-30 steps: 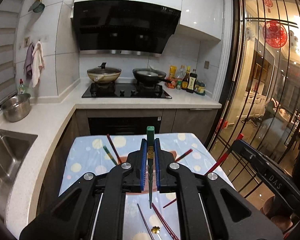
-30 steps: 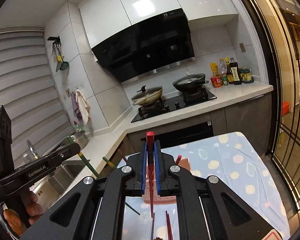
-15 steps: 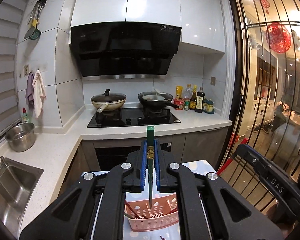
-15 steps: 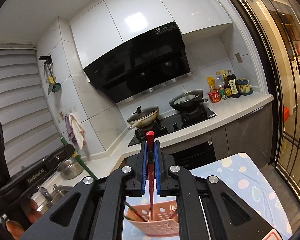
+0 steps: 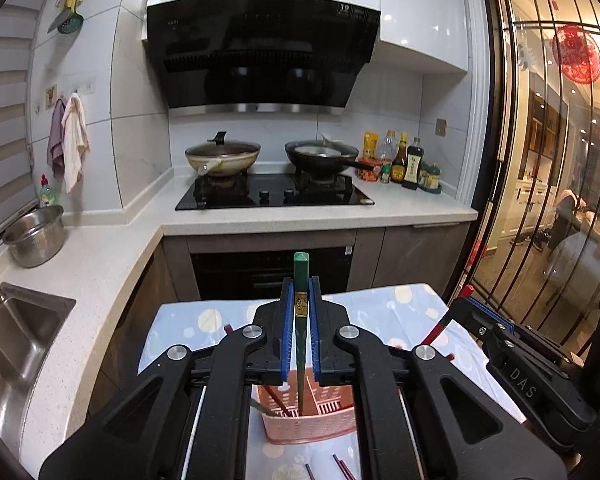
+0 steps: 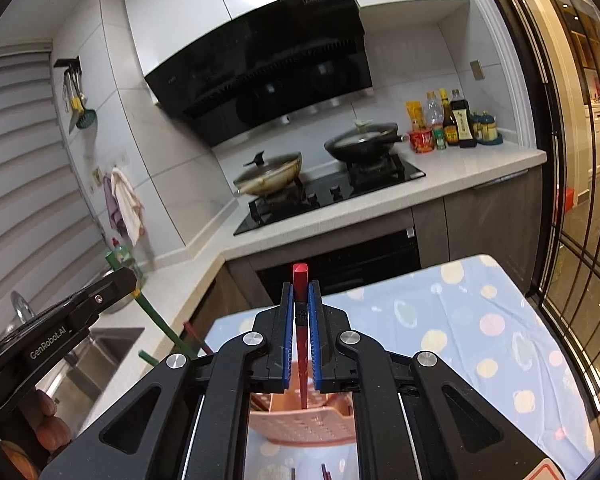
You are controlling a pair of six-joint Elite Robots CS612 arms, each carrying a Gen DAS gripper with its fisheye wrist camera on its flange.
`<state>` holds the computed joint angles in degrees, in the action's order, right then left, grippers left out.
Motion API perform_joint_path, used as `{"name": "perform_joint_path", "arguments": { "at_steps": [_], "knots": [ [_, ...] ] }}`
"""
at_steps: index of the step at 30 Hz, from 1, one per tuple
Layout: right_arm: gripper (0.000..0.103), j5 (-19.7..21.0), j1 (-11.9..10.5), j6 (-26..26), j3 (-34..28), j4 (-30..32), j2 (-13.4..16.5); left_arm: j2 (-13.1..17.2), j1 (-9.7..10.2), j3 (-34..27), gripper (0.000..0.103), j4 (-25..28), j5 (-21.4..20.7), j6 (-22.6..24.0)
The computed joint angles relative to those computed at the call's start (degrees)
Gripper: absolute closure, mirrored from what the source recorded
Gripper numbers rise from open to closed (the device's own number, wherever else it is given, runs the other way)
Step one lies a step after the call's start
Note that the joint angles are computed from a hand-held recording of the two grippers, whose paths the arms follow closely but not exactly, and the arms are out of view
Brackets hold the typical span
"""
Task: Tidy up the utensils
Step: 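Insert the green chopstick into the pink holder with the left gripper while the right inserts the red one, then open both grippers above the holder to release the chopsticks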
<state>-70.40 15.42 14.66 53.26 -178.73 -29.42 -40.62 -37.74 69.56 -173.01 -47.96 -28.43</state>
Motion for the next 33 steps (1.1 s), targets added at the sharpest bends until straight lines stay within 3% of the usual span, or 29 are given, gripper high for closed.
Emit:
{"name": "perform_joint_path", "arguments": {
  "at_steps": [2, 4, 5, 6, 12, 33],
  "knots": [
    [0.093, 0.5, 0.0, 0.0, 0.5, 1.0, -0.1, -0.1, -0.02, 0.4, 0.094, 0.8, -0.3, -1.3],
    [0.089, 0.6, -0.1, 0.2, 1.6, 0.8, -0.5, -0.3, -0.17, 0.9, 0.075, 2.1, 0.3, -3.5],
    [0.089, 0.5, -0.1, 0.1, 2.1, 0.6, -0.8, -0.5, -0.29, 1.3, 0.059, 1.9, 0.7, -4.3],
    [0.088, 0.5, -0.2, 0.1, 2.6, 0.3, -1.0, -0.5, -0.42, 1.5, 0.055, 1.7, 1.3, -4.7],
    [0.080, 0.6, -0.4, 0.5, 6.1, -1.8, -2.6, -1.2, -1.01, 2.9, 0.053, 2.9, 1.4, -6.5],
    [0.079, 3.1, -0.8, -2.9, 18.3, -3.3, -7.6, -2.9, -3.04, 8.1, 0.045, 5.2, -1.1, -11.6]
  ]
}}
